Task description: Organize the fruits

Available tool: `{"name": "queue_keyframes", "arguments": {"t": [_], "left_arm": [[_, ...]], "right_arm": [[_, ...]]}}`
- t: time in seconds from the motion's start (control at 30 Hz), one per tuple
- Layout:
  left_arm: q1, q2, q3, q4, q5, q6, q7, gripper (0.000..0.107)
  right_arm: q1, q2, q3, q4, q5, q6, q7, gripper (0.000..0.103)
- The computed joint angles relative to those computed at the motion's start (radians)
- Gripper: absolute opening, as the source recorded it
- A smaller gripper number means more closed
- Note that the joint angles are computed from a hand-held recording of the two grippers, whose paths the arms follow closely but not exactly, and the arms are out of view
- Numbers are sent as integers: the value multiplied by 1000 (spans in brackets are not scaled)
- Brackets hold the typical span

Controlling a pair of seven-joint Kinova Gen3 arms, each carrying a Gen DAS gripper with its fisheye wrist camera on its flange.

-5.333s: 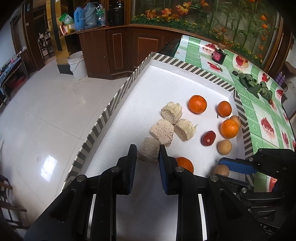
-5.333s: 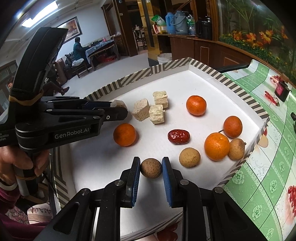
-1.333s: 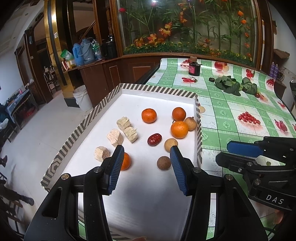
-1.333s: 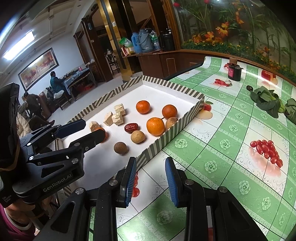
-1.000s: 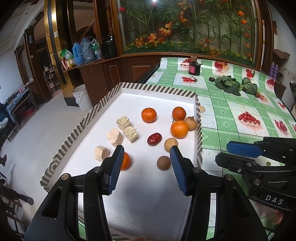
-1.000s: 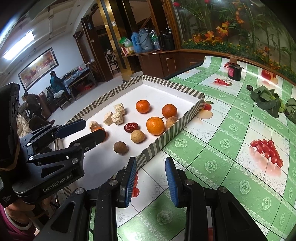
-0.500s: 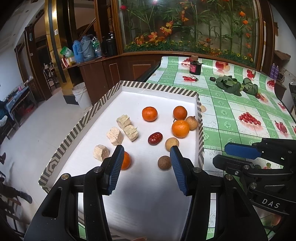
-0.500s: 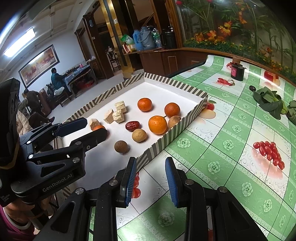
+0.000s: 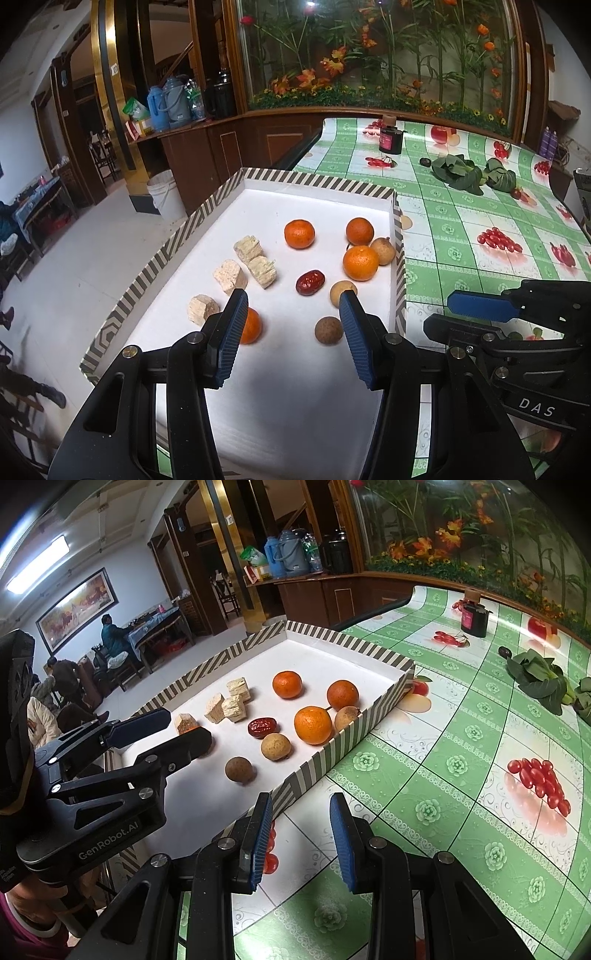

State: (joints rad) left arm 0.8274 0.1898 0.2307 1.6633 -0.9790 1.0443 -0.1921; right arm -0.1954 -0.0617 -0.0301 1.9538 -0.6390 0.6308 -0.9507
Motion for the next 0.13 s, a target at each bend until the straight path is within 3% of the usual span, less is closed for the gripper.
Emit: {"name": "queue_keyframes", "arguments": {"t": [0.13], "left_arm": [[-8,-5,8,-26,36,-16,-40,52]], "right_arm": [[5,-13,12,7,-25,-4,24,31]]}}
